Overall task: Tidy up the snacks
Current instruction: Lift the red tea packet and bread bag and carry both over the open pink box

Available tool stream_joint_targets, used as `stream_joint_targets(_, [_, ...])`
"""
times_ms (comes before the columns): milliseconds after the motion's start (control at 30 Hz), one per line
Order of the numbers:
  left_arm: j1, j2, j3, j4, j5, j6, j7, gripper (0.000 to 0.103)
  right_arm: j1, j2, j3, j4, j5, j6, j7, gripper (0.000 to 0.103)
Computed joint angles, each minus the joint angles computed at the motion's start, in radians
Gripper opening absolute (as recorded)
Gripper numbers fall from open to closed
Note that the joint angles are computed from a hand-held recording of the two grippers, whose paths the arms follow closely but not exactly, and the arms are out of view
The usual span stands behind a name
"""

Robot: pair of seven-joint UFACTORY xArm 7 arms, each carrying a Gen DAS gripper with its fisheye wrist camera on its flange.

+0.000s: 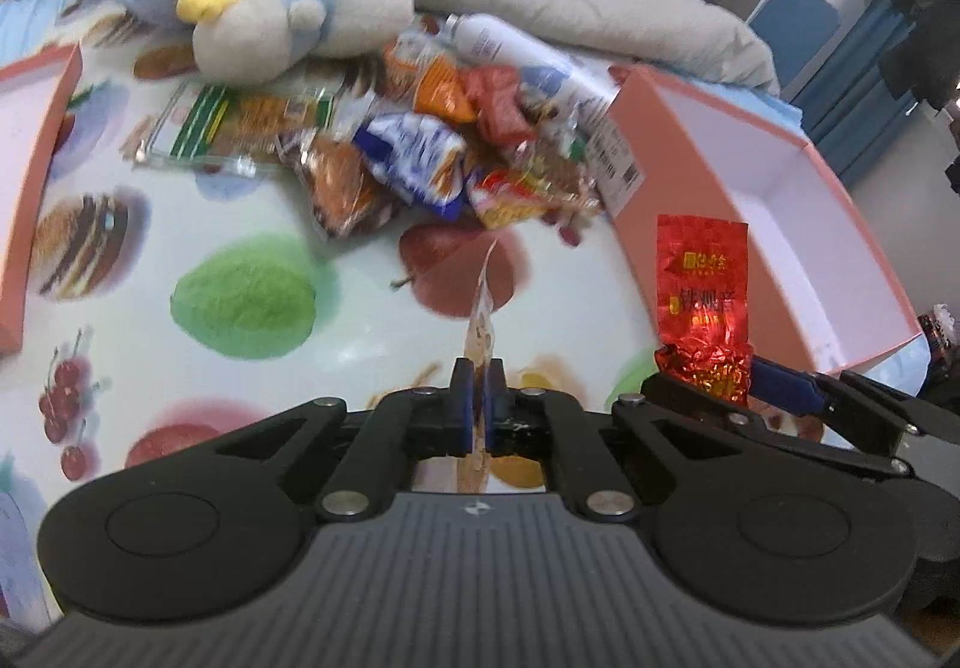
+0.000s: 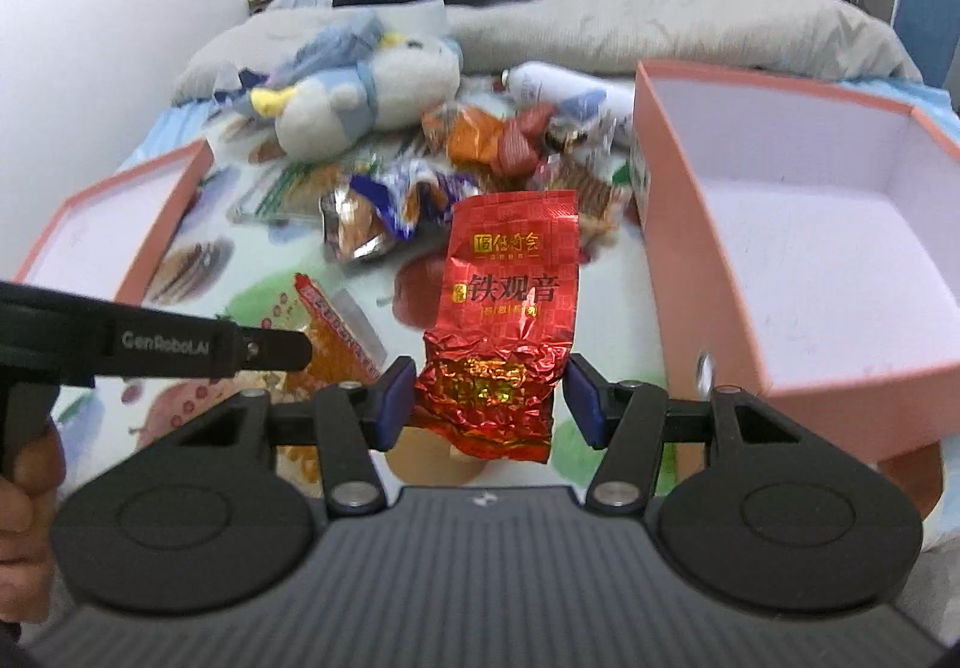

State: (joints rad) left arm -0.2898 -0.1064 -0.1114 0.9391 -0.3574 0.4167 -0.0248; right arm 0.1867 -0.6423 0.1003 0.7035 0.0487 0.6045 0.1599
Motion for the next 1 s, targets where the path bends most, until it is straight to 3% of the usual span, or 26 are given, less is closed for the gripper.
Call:
stream_joint_targets(433, [-0.007,0.003,-0.013,0.159,0.061,0.030,-0.037,0.002,-0.053,0.040,-0.041,0.132,-0.021,-0.003,-0.042,0.057])
stream_joint_targets(1000, [-0.057,0.280,-0.072,0.692,0.185,0.095,-0.035,0.002,-0.164,0.157,-0.096,0.367,-0.057,-0.072,-0.091,0.057])
